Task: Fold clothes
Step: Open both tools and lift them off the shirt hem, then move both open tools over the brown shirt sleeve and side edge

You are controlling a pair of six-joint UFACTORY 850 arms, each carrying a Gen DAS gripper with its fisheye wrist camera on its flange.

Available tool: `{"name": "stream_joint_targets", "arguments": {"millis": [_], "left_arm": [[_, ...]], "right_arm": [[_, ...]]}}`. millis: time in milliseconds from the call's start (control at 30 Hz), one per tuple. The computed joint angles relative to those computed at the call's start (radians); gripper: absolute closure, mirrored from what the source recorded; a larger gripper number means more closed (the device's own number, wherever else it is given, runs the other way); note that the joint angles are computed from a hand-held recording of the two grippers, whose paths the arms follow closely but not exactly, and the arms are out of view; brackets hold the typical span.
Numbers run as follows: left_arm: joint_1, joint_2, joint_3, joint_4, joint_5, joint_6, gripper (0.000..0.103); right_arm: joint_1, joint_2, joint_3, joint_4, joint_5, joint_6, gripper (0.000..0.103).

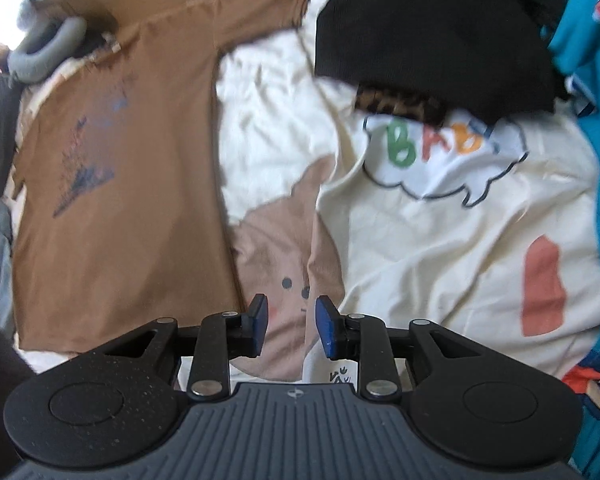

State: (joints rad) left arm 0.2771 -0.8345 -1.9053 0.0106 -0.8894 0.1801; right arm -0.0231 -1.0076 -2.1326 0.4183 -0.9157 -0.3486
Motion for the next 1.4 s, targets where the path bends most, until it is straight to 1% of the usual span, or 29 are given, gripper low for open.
{"name": "stream_joint_targets", "arguments": {"millis": [33, 167, 367, 533, 667, 733, 800, 900, 1133, 1300, 1400], "left_arm": [[-0.002, 0.006, 0.003, 0.008, 0.0, -0.004, 0.039], [-0.002, 0.02, 0.005, 0.014, -0.008, -0.023, 0.039], [0.003, 0.023, -0.012, 0.018, -0.007, -0.027, 0.039], [0.01, 0.018, -0.038, -0.002, 0.013, -0.06, 0.039], [0.003, 0.006, -0.075, 0.007, 0.014, -0.075, 0.039], [-0.003, 0.002, -0.09, 0.008, 0.021, -0.061, 0.034], [-0.009, -0.002, -0.103, 0.014, 0.033, -0.065, 0.032], [-0.012, -0.02, -0.137, 0.008, 0.024, -0.085, 0.032], [-0.024, -0.084, -0.245, 0.036, -0.034, -0.106, 0.032], [-0.027, -0.157, -0.379, 0.031, -0.091, -0.12, 0.032], [-0.028, -0.196, -0.453, 0.03, -0.116, -0.134, 0.032]], "right_arm": [[-0.005, 0.01, 0.01, 0.018, 0.008, -0.004, 0.061], [-0.025, 0.049, 0.048, 0.058, 0.037, -0.009, 0.058], [-0.043, 0.089, 0.093, 0.088, 0.073, -0.022, 0.058], [-0.05, 0.104, 0.114, 0.109, 0.084, -0.028, 0.057], [-0.05, 0.11, 0.117, 0.125, 0.092, -0.034, 0.057], [-0.05, 0.112, 0.116, 0.141, 0.098, -0.042, 0.057], [-0.048, 0.115, 0.115, 0.145, 0.107, -0.041, 0.056], [-0.047, 0.105, 0.097, 0.136, 0.113, -0.02, 0.056], [-0.048, 0.056, 0.001, 0.086, 0.088, 0.059, 0.056], [-0.044, 0.001, -0.108, 0.038, 0.057, 0.119, 0.055], [-0.04, -0.046, -0.201, 0.011, 0.025, 0.156, 0.055]]}}
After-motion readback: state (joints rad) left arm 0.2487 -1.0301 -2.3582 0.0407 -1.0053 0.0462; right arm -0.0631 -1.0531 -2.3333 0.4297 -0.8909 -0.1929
